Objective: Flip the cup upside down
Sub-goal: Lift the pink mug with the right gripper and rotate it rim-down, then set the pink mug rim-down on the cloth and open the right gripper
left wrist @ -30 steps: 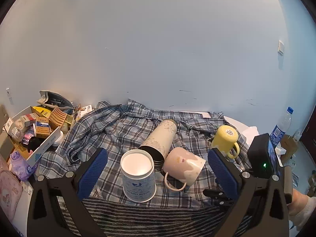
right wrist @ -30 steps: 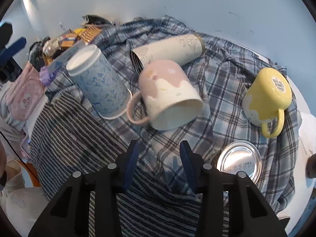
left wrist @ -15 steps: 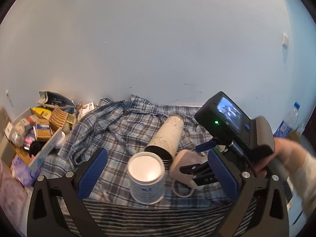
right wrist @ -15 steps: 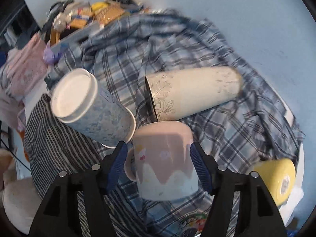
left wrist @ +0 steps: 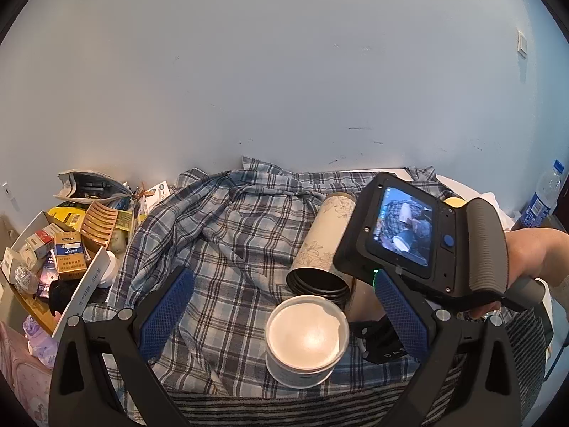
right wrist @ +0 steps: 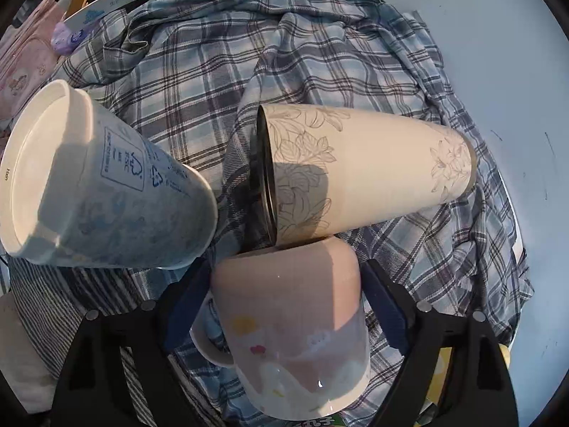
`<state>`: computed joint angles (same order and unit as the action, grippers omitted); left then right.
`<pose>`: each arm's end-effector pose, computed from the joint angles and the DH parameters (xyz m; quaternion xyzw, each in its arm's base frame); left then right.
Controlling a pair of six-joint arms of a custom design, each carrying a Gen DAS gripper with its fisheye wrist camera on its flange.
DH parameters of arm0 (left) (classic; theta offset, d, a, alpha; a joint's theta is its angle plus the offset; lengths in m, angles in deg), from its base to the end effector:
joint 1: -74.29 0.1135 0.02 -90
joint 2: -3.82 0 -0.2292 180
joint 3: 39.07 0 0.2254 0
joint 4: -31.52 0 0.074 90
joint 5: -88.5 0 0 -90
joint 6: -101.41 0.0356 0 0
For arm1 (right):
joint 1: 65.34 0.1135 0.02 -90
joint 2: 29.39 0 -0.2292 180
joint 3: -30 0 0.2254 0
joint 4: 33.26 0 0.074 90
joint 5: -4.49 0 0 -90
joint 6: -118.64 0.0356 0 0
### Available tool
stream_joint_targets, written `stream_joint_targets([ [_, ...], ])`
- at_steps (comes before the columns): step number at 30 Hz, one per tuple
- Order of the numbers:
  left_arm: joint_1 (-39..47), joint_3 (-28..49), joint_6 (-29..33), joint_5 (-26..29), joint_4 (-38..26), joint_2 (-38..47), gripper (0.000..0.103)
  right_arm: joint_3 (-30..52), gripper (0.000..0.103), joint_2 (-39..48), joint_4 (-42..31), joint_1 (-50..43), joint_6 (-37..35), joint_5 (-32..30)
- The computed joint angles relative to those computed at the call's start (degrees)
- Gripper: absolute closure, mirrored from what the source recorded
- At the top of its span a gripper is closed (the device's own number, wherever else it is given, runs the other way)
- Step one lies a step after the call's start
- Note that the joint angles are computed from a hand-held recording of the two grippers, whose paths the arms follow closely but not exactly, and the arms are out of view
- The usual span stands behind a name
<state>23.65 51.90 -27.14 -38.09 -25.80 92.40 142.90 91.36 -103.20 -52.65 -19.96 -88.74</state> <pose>0.2057 -0.2173 0.2681 0.0013 0.9103 0.0123 0.4139 0.3738 0.0862 0.1726 -0.5092 0.8536 -0.0061 0.1098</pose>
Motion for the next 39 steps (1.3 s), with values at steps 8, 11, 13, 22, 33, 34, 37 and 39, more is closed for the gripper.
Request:
stream_joint_targets([
  [8, -2.96, -4.42, -3.03, -2.87, -0.52, -6.34, 0.0, -16.62, 0.019, -15.39, 8.64, -5.84, 5.45, -10.01],
  [11, -4.56, -5.04, -4.31, -4.21, -0.57, -7.73, 0.0, -24.81, 0.02, -22.31, 13.08, -8.2, 5.06, -14.59],
  [13, -5.22, -5.18, -4.85, -4.08, -0.15, -8.27, 0.0, -29.43, 0.02, -25.54, 16.06, -9.55, 5.77, -15.57],
  [22, -10.57, -3.63, -7.16, -7.17, -1.17, -5.82, 0.0, -43.97, 0.02, -37.02, 26.62, -16.08, 7.32, -18.48],
  [33, -23.75, -13.88, -1.8, -24.25, 16.97, -8.9, 0.0, -56.02, 0.02, -61.34, 23.45, -40.79, 7.97, -44.86],
  [34, -25.49, -17.23, 0.38, -26.48, 22.9, -10.5, 0.0, -56.8, 0.02, -62.93, 23.14, -42.73, 8.07, -46.43],
  [37, -29.69, -25.29, 8.4, -32.2, 39.46, -12.8, 0.0, -60.83, 0.02, -67.04, 26.88, -48.67, 11.92, -50.8],
  [39, -31.37, -27.29, 12.64, -34.5, 45.67, -11.49, 0.0, -65.36, 0.02, -69.96, 33.44, -51.75, 15.85, -52.23],
])
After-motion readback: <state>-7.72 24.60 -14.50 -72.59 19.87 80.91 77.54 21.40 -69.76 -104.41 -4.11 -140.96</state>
